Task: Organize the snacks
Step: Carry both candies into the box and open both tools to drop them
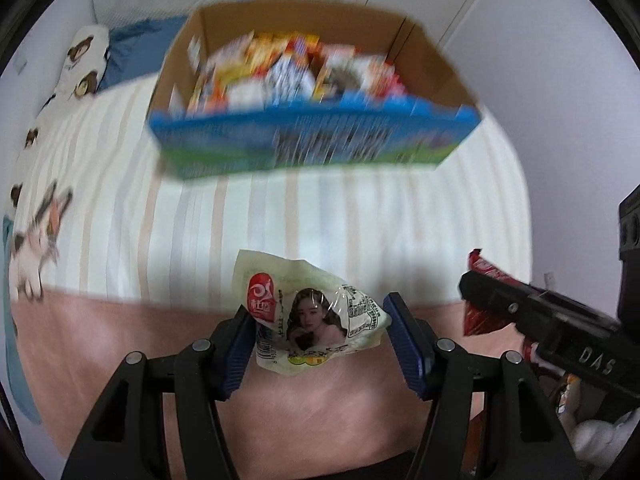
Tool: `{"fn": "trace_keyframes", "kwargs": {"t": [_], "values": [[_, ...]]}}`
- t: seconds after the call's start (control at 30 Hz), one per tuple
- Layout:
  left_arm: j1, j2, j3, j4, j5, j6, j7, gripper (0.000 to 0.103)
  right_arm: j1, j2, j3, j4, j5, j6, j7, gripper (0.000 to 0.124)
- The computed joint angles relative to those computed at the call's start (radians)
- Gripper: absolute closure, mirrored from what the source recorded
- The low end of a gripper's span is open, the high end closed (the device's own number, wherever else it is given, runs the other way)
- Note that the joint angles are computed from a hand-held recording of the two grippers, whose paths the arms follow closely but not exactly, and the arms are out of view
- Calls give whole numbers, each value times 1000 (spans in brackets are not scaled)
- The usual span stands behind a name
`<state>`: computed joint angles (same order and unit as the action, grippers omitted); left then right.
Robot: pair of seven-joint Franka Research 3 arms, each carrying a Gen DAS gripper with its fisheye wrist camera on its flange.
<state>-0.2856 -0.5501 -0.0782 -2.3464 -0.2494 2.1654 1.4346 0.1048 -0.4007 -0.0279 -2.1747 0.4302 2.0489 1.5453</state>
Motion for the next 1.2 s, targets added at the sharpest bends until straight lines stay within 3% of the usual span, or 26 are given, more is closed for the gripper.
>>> {"fn": "trace_keyframes", "kwargs": {"t": [0.17,0.33,0.63,0.83,0.93,1.0,1.03,1.07,1.17,1.2], "values": [[19,140,18,176,-12,32,44,43,6,115,-19,184,26,8,-48,81],[72,364,-12,409,20,40,55,43,-3,319,-14,434,-6,17,-74,81],[179,749,-81,801,32,-208,40,43,-32,690,4,850,-87,-132,-31,81],[210,869,-117,901,37,-289,18,41,-41,786,19,938,-100,-198,-33,80],[223,898,-129,921,10,-331,3,41,-46,834,22,994,-97,-265,-16,73],[225,910,-131,929,11,-351,-12,41,-43,833,18,987,-111,-261,-5,44],[221,907,-131,925,29,-350,-15,41,-40,830,15,984,-123,-257,0,38],[212,901,-128,919,60,-347,-18,37,-32,826,9,980,-146,-247,3,35],[205,862,-129,873,86,-309,-19,10,-20,821,2,983,-197,-238,1,31],[202,845,-127,854,98,-291,-23,9,-18,819,0,981,-209,-237,2,28]]}}
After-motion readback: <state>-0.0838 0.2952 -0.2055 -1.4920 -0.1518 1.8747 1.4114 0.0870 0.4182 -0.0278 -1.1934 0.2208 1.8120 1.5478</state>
